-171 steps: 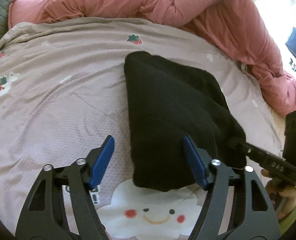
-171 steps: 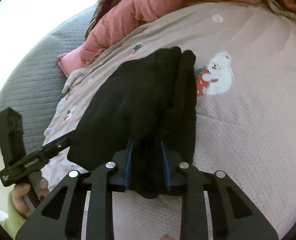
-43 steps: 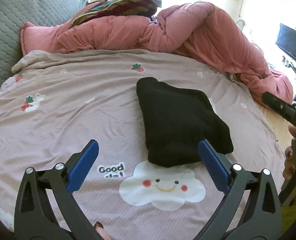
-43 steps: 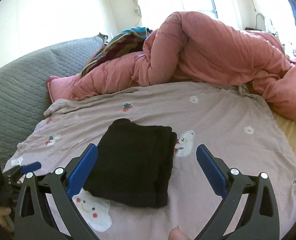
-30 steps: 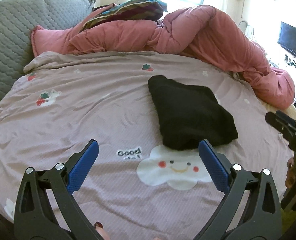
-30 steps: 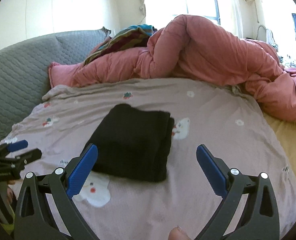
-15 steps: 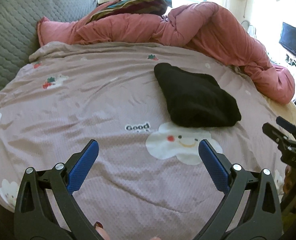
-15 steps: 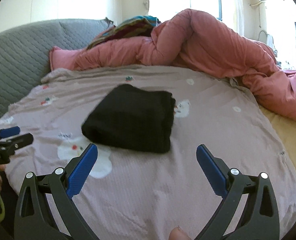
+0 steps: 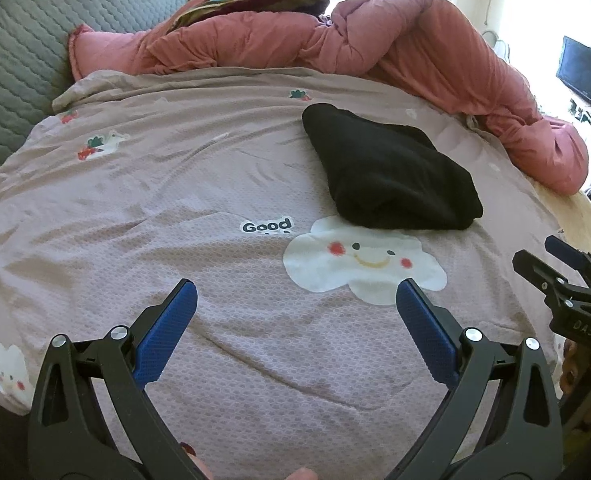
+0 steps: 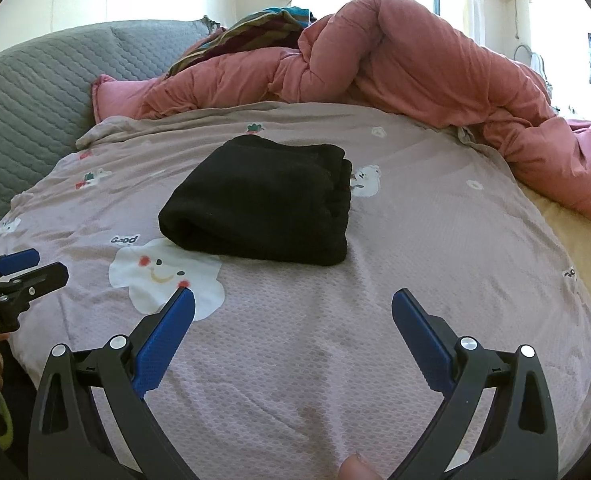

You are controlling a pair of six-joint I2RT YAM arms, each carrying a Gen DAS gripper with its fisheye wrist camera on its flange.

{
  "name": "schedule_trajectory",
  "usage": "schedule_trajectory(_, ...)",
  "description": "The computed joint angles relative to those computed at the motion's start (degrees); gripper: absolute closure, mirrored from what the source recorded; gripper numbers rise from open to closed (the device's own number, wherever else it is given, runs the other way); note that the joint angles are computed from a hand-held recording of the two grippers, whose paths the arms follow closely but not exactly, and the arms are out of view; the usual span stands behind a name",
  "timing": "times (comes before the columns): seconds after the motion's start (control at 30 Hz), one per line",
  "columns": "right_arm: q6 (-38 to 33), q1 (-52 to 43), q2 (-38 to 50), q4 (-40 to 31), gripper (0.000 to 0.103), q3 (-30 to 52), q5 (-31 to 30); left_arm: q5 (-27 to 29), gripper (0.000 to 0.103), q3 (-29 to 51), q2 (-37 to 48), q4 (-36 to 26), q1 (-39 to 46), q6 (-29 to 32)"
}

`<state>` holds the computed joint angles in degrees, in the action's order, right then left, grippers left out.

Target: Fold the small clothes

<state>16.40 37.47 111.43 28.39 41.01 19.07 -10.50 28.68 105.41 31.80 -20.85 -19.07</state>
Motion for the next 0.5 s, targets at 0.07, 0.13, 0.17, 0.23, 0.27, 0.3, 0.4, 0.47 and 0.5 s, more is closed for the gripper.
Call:
schedule_trajectory(0.07,0.25,0.07,-0.12,-0.53,0.005,0.17,0.1,-0.36,0.009,0.17,-0.19,-0.48,-0.24,-0.19)
schedule_trajectory(0.13,0.52,0.19,-0.12,-0.89,0.005,0.24,0.05,-0.95,0.009,0.23,-0.43,-0.9,-0.53,-0.32)
schedule_trajectory(0.17,0.62,0.26,-0.12,-0.95,0.005,0.22,0.18,-1.1,0.009,0.16,-0.5,-0.88,-0.56,-0.3)
schedule_trajectory(0.23,0.8,0.3,-0.25,-1.13,0.005,0.24,0.14,-1.67,0.009,0.38,-0.67,-1.34,-0.89,-0.58)
schedule_trajectory(0.27,0.78,0.32,-0.23,-1.05,0.005,0.22,0.23,-1.86,0.009,0.38,-0.71,-1.43,-1.02,-0.67)
schedule_trajectory(0.3,0.78,0.33,-0.23,-0.96,0.005,0.19,0.26,-2.02,0.009,0.37,-0.79,-1.58,-1.09,-0.66)
schedule_trajectory(0.4,0.79,0.38,-0.24,-0.85,0.005,0.08,0.33,-2.23,0.009,0.44,-0.84,-1.79,-1.2,-0.64)
schedule_trajectory(0.47,0.83,0.29,-0.26,-0.83,0.005,0.07,0.09,-2.44,0.009,0.45,-0.92,-1.99,-1.23,-0.7)
schedule_trajectory(0.5,0.88,0.32,-0.43,-0.76,0.005,-0.13,0.01,-2.62,0.009,0.41,-1.06,-2.11,-1.24,-0.69)
